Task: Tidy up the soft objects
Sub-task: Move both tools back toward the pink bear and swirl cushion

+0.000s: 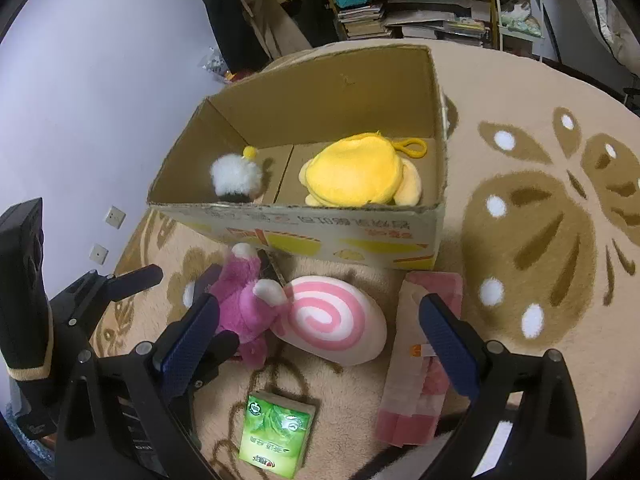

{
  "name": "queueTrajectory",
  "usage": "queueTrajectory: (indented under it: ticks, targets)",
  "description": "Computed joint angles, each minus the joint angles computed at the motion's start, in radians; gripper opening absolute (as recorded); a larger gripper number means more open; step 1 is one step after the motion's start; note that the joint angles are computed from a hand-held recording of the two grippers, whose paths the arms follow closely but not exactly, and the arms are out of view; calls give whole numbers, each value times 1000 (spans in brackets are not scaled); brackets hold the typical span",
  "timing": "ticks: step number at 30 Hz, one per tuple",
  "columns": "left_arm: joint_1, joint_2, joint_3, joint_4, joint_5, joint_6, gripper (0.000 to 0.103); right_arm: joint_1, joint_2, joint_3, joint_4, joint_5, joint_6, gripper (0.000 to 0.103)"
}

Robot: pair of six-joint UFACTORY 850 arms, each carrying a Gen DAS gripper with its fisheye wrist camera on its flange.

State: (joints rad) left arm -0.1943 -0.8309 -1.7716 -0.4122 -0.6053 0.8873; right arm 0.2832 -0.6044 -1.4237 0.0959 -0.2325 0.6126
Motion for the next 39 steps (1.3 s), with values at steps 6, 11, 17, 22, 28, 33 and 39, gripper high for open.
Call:
queueTrajectory:
  ticks: [6,11,17,22,28,33,39]
  targets:
    - [-10,-24,-19,78,-8,-64,102,-2,-21,-19,56,-25,-62,103]
    - [-16,-41,-25,148,33,-145,102,1,-38,-40,18,-56,-31,103]
    - [-9,-73,-59,159,29,-199,102,-6,-46,-44,58,-62,-50,103]
    - [-9,-81,-68,191,49,-247,102,-3,-63,-63,86,-79,-80,103]
    - [-10,-101,-90,220,41,-267,102,1,-97,-100,111,-105,-113,103]
    - [-14,-107,-86,236,52,-277,102,3,-134,-142,92,-140,-109,103]
    - [-20,-113,-96,262,58,-305,102,3,-171,-182,91,-164,-97,103]
